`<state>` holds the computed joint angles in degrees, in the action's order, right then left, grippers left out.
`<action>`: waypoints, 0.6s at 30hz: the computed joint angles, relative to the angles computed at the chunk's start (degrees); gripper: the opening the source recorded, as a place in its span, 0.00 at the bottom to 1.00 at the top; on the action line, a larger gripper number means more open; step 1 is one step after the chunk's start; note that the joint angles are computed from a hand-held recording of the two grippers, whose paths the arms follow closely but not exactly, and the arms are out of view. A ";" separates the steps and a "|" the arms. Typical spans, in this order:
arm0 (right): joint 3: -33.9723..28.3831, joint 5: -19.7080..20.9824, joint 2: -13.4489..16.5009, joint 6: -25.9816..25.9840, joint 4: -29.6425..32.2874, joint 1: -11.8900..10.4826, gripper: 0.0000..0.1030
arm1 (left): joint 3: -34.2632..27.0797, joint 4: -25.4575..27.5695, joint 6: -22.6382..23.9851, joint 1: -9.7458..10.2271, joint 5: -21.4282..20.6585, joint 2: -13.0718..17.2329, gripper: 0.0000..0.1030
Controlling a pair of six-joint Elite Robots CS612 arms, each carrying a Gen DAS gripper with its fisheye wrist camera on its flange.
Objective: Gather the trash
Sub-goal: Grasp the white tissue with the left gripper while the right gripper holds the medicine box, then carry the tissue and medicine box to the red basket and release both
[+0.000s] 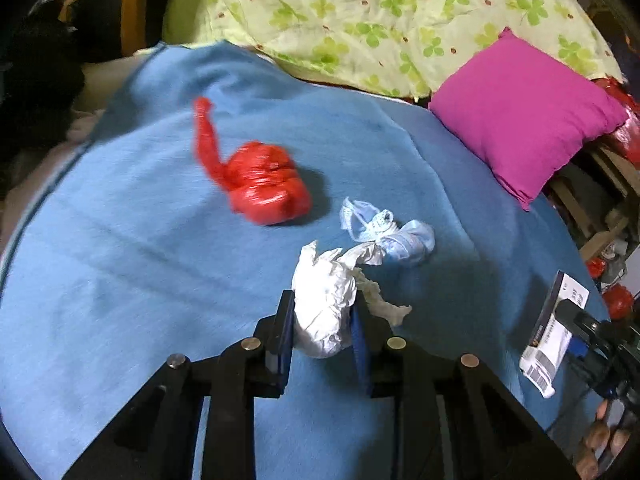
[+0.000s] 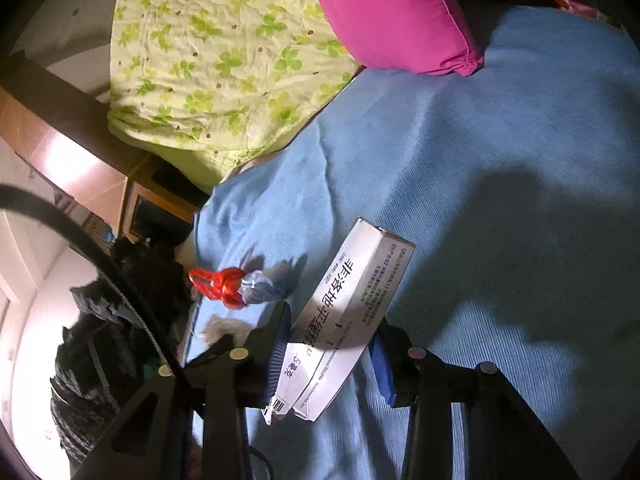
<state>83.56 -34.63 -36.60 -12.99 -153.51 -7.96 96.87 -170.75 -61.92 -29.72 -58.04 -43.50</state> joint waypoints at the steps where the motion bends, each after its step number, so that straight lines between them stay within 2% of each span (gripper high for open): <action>1: 0.75 -0.32 -0.48 -0.66 0.08 -0.15 0.39 | 0.62 0.25 -0.20 -0.30 0.43 -0.49 0.27; 7: 6.61 -3.31 -4.31 -4.64 -1.74 -1.69 0.39 | 3.89 -0.14 -2.35 -2.89 2.03 -2.77 0.27; 18: 13.19 -4.44 -9.18 -5.90 -6.17 -5.38 0.39 | 3.93 -1.72 -1.07 -7.11 1.64 -3.18 0.27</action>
<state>96.76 -39.07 -45.78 -18.89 -159.69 -13.33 100.80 -172.47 -62.99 -36.83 -56.40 -46.68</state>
